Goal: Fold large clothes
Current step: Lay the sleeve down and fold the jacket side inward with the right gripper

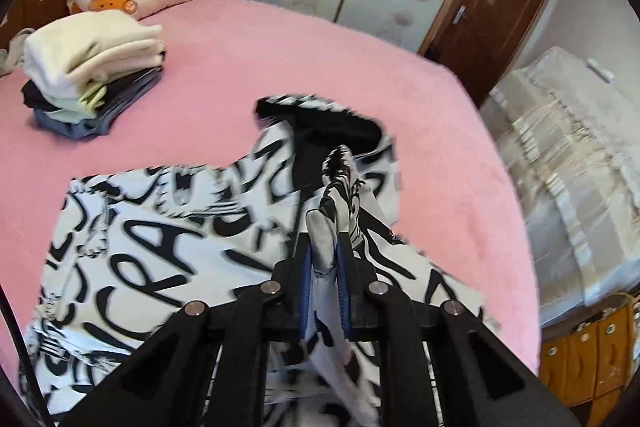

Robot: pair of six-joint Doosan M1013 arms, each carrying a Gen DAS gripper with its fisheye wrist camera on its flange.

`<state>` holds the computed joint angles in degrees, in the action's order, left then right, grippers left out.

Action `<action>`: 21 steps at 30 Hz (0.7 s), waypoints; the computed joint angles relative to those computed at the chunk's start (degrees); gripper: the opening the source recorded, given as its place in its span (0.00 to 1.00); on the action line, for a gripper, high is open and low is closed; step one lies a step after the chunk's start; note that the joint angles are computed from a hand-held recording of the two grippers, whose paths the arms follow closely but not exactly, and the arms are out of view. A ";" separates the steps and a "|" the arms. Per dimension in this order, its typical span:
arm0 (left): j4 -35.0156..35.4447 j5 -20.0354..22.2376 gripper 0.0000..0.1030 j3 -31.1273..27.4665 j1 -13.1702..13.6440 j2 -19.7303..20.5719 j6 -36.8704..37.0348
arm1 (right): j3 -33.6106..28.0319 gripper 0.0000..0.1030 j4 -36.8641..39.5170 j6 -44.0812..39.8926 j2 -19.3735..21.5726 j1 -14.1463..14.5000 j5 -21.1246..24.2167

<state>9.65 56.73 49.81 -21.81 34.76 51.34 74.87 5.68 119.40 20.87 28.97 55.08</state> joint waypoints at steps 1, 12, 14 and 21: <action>0.01 0.82 0.09 0.86 0.37 -0.18 -0.17 | -0.22 0.34 0.11 -0.18 0.19 0.13 -0.39; -5.89 0.62 0.10 14.78 3.71 -4.01 -5.26 | -6.77 0.34 4.07 -3.92 6.03 0.90 -5.18; -6.39 0.22 0.10 15.67 3.92 -4.18 -4.67 | -8.50 0.34 5.57 -4.36 7.72 0.81 -4.67; -6.18 1.69 0.10 15.56 3.92 -3.55 -0.91 | -12.87 0.22 12.05 -5.43 12.16 0.91 -4.25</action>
